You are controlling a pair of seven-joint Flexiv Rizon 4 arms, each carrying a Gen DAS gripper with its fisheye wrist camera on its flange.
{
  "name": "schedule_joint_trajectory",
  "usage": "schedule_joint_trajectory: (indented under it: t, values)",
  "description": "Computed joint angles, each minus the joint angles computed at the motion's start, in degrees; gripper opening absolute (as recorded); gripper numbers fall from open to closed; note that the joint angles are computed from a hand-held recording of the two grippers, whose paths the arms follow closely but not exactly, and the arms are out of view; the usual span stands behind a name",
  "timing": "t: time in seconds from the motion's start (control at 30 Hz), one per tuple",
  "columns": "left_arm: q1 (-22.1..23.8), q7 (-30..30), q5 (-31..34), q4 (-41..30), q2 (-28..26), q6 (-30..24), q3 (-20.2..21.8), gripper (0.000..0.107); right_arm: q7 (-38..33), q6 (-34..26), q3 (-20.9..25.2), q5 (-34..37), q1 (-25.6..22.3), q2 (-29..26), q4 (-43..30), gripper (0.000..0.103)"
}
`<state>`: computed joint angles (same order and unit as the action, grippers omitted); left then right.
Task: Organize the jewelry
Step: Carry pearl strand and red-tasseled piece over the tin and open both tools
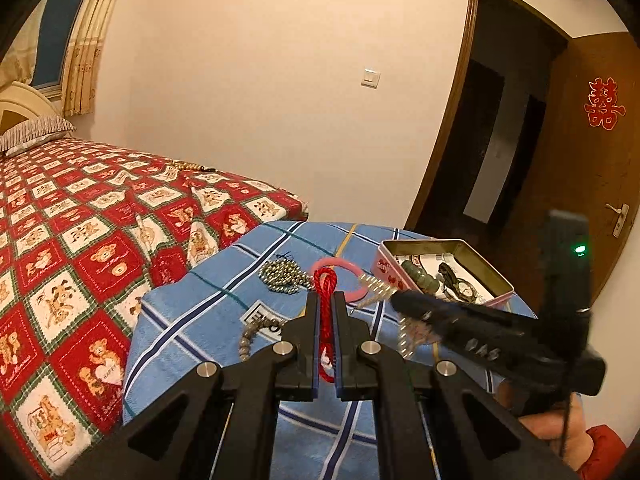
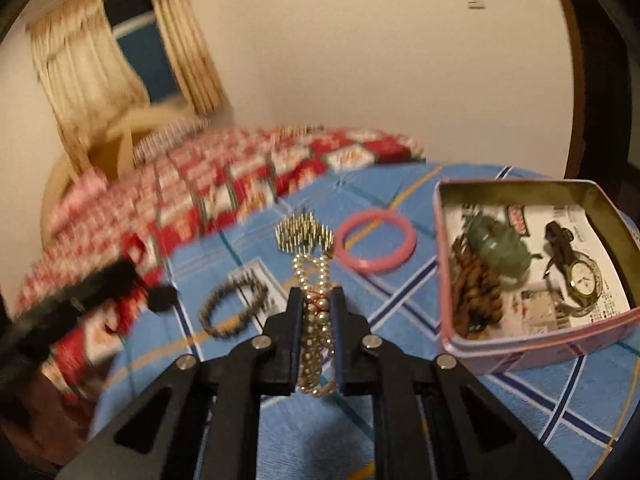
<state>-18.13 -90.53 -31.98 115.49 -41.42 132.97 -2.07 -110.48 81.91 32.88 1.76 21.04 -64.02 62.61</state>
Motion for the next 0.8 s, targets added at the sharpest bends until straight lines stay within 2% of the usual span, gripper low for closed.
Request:
schedule_joint_trajectory:
  t: [0.17, 0.27, 0.4, 0.63, 0.7, 0.8]
  values:
    - [-1.0, 2.4, -0.3, -4.4, -1.4, -1.2, 0.3, 0.004, -0.8, 6.3, 3.1, 0.6, -1.9, -0.4, 0.3, 0.016]
    - [-1.1, 4.0, 0.6, -7.9, -2.7, -2.0, -0.1, 0.004, 2.9, 12.1, -0.9, 0.2, -0.5, 0.2, 0.8, 0.016]
    - [-0.8, 5.6, 2.3, -13.5, -4.7, -4.1, -1.0, 0.004, 7.6, 15.1, -4.0, -0.5, -0.8, 0.1, -0.4, 0.016]
    - [-0.4, 7.6, 5.0, -25.3, -9.9, -9.2, -2.3, 0.004, 20.2, 14.9, -18.3, 0.1, 2.0, -1.3, -5.6, 0.016]
    - [-1.1, 8.1, 4.4, -28.6, -11.4, -11.0, -2.1, 0.004, 22.6, 13.8, -20.2, -1.0, 1.9, -2.2, -7.3, 0.016]
    - [-2.3, 9.0, 3.0, -35.1, -14.6, -15.1, -1.4, 0.004, 25.0, 10.9, -20.5, -3.8, 1.3, -4.1, -10.5, 0.016]
